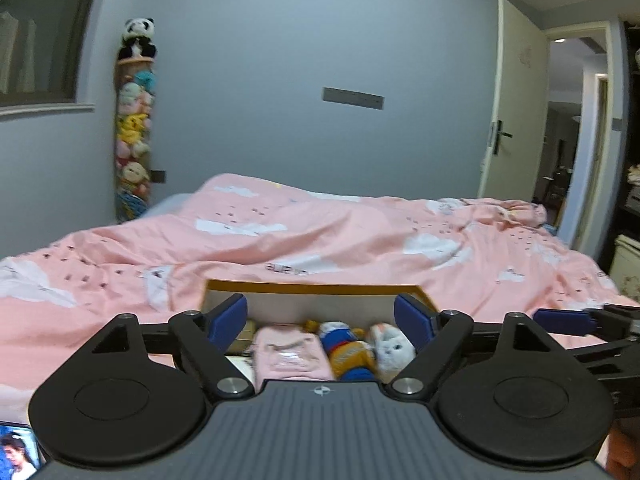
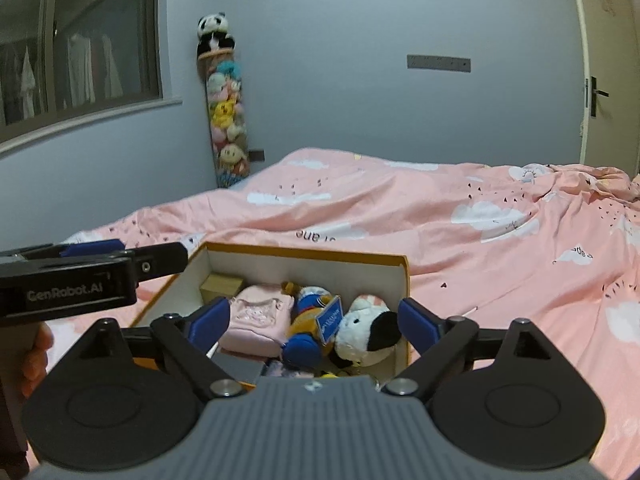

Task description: Organize objects

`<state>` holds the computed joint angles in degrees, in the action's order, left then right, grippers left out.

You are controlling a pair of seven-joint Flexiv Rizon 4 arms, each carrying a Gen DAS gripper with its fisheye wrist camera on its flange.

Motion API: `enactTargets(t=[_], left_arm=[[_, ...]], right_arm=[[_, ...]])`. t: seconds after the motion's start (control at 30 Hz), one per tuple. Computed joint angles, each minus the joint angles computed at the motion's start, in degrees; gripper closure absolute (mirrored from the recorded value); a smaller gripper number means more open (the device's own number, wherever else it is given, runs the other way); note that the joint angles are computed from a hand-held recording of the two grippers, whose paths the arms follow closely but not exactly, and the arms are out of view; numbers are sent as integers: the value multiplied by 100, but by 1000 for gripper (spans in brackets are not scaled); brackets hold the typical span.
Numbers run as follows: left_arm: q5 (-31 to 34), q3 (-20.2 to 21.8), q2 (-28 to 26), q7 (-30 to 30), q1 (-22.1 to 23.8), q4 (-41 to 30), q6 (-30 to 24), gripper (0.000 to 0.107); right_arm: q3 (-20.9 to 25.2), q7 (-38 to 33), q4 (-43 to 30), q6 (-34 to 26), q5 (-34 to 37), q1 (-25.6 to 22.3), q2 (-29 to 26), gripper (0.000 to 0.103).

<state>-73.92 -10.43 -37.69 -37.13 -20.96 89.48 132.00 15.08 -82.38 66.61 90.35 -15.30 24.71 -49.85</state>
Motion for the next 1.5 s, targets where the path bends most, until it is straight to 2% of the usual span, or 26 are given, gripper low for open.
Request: enactTargets(t=[0.13,0.2,0.33,0.43,0.6,0.8,1.03,1.5], left_arm=[[-165,-15,-46,168,-20,-14,155,10],[-91,-37,-71,100,22,50,180,10],[-266,-117,-96,213,59,113,118,10],[-399,-190,-95,207,110,169,-9,10],[-604,-269,-144,266,142,179,-47,10],[-760,-363,-211,217,191,179,-2,10],[-884,-474,-239,267,237,160,96,10],[-1440,-930,-314,1085,364,-132,542,10]], right_arm=[[-497,344,207,515,85,293,18,10],[-858,531,275,669,50,492,14,10],[-1298,737,349,822,-103,720,-35,8],[-1520,922,374,850,-129,834,-85,7],[-1552,1175,301,703,-204,834,-197,7],[-2153,1453,332,902,-164,1142,-327,5],[-1968,1432,319,927,-290,1057,-372,3],[-1541,1481,482,532,-414,851,-243,3]])
